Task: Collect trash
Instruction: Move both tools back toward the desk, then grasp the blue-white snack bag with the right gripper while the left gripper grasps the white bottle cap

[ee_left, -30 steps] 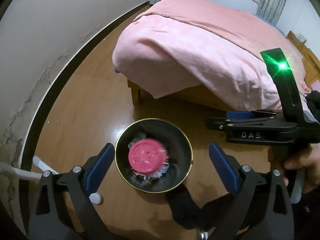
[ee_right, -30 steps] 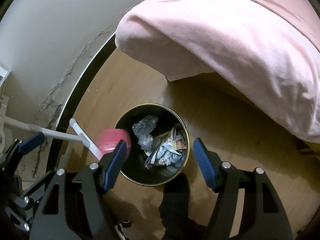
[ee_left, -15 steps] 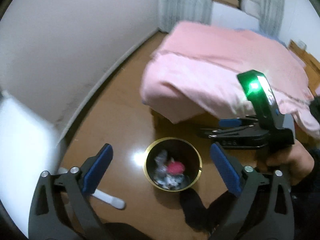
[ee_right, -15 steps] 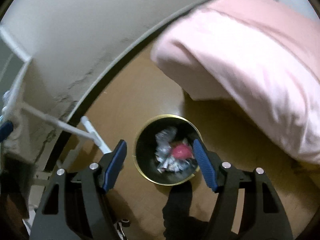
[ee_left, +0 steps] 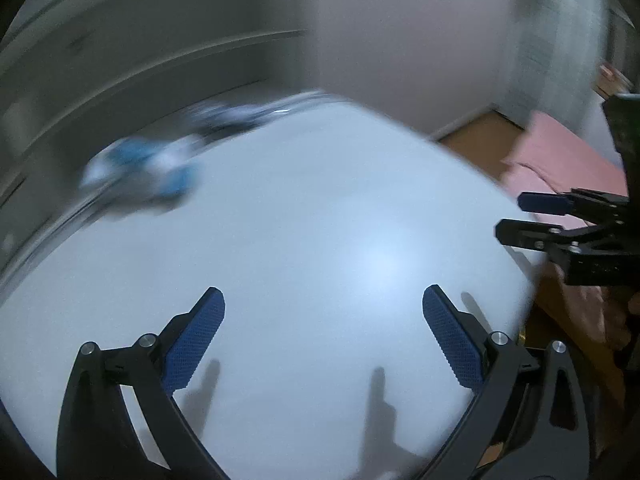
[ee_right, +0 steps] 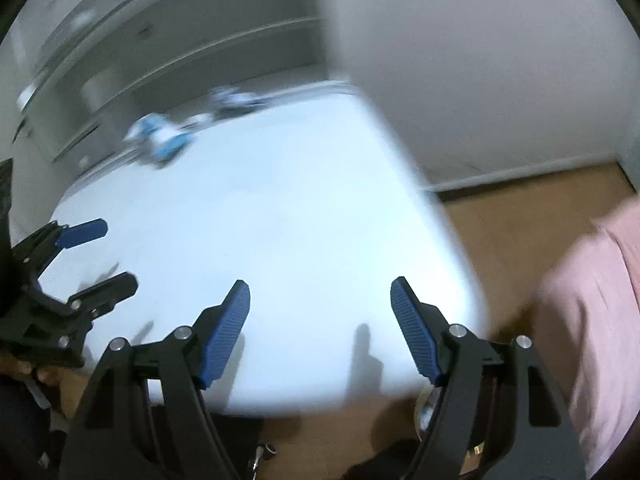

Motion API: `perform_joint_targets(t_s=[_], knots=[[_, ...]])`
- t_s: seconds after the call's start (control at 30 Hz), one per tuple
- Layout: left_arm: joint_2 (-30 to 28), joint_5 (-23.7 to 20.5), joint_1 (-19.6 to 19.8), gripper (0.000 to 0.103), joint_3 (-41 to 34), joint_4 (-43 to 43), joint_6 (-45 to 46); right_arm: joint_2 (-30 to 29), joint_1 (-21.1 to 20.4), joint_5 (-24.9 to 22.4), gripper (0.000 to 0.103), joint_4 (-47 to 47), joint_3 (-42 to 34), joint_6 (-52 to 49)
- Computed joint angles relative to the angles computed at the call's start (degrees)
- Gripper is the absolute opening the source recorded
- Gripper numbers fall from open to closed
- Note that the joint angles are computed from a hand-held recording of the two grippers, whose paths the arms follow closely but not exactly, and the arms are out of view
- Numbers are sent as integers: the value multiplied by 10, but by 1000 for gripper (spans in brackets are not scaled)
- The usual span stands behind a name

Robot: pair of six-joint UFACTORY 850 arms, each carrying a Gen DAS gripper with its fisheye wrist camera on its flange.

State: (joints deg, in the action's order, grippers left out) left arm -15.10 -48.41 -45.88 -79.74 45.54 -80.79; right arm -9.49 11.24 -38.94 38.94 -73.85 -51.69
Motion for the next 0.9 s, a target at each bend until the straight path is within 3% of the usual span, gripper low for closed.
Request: perform_joint_targets(t_s=[0.2,0.3,0.47,0.6,0.63,0.7,0.73,0.8,0.9], knots=[[129,-12,48,96,148,-12,-89,-89,131,-21,71,-42,-117,27],[169,-4,74,96,193,-27,-95,-163,190,-47,71,-93,-221,67],[207,-3,106,96,232,-47,-70,-268,247,-57,72,-208,-379,139],[213,7,128,96,241,-55,-47,-358,277,-94,72,-294,-519,183],[217,8,131,96,244,-58,-41,-376,280,-109,70,-302,-546,187],[213,13,141,96,242,-64,-28,-412,285,-147,42,-311,-605,191],[209,19,147,96,239,-67,-20,-422,286,-155,36,-317,-622,196],[201,32,158,96,231,-72,-6,-428,280,-171,30,-294,-637,190],[179,46,174,96,213,-68,18,-403,259,-168,29,-242,-612,174]])
